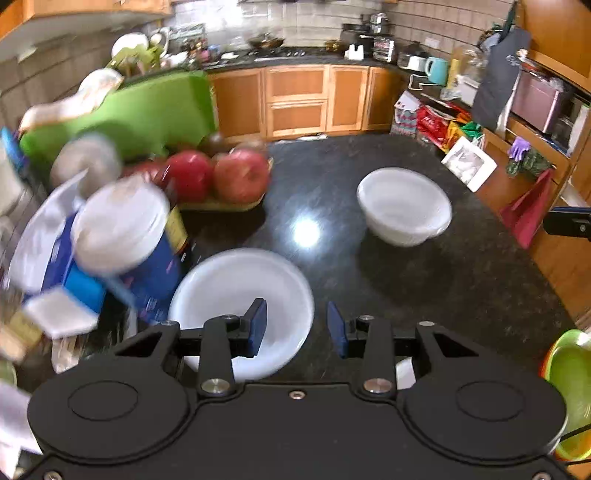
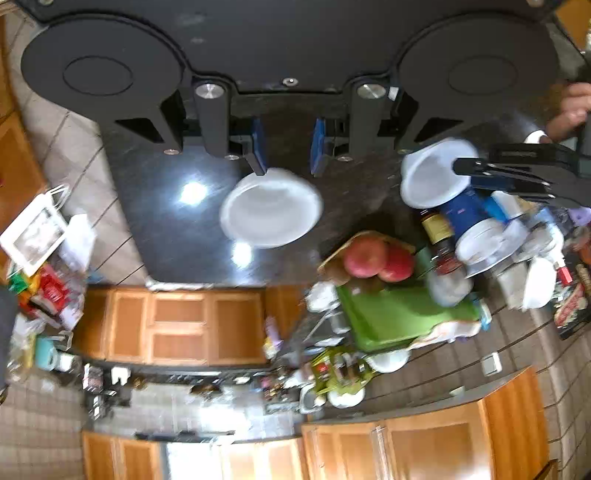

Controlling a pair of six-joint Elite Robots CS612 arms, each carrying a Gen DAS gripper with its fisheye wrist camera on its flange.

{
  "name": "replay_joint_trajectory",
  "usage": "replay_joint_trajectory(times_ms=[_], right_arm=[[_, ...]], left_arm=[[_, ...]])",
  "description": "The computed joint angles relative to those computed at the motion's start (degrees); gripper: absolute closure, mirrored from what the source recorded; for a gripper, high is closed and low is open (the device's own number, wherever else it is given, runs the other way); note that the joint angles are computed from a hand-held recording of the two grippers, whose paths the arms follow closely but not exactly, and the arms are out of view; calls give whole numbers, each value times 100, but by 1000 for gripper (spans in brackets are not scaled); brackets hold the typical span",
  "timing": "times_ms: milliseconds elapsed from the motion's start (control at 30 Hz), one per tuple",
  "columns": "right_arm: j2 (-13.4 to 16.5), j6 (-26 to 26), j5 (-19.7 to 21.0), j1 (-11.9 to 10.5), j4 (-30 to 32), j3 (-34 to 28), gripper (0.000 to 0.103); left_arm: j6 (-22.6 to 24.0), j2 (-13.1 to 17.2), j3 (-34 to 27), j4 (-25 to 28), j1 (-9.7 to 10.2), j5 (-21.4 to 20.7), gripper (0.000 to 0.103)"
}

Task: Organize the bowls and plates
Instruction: 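Move the left gripper to the next white bowl while the right gripper holds the nested bowls, then close the left gripper on the white bowl rim and lift it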

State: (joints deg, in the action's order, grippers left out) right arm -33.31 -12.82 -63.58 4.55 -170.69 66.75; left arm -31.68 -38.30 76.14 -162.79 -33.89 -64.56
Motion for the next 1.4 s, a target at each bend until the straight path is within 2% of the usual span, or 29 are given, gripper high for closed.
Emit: replay_joint_trajectory(times_ms=[167,233,367,567,633,800,967,1033,1233,1333,1400], right_arm=[[316,97,-117,-29,229,-615,74],[493,99,-129,-23,425,-934,74],[889,-18,-100,10,1017,-1663,74],[1584,-39,-170,92,2071,-2962,74],[1830,17,-243,121,2326,-3399,74],[2347,111,-341,175,2797,-4299,74],[2581,80,-446,222,2941,-4645,74],[2689,90,-485,241,3065,-4844,75],[2787,37,-547,271,3113,-4980,84],[2703,-15,-575,273,2960,-4783,87],[2641,-33,-552,269,2880,-4660,89]], left_arm=[[348,317,-712,289,31,125,57],[444,468,-1037,517,66,-4,57],[462,839,-1830,1216,144,-219,57],[387,1398,-2873,2228,172,20,57],[332,1576,-3202,2491,209,-53,57],[298,1812,-3586,2579,289,-355,57],[403,1994,-3900,2691,284,-272,57],[380,2123,-4165,2899,301,-311,57],[473,2338,-4522,3167,303,-348,55],[543,2364,-4539,3135,299,-413,60],[585,2345,-4503,3082,300,-522,72]])
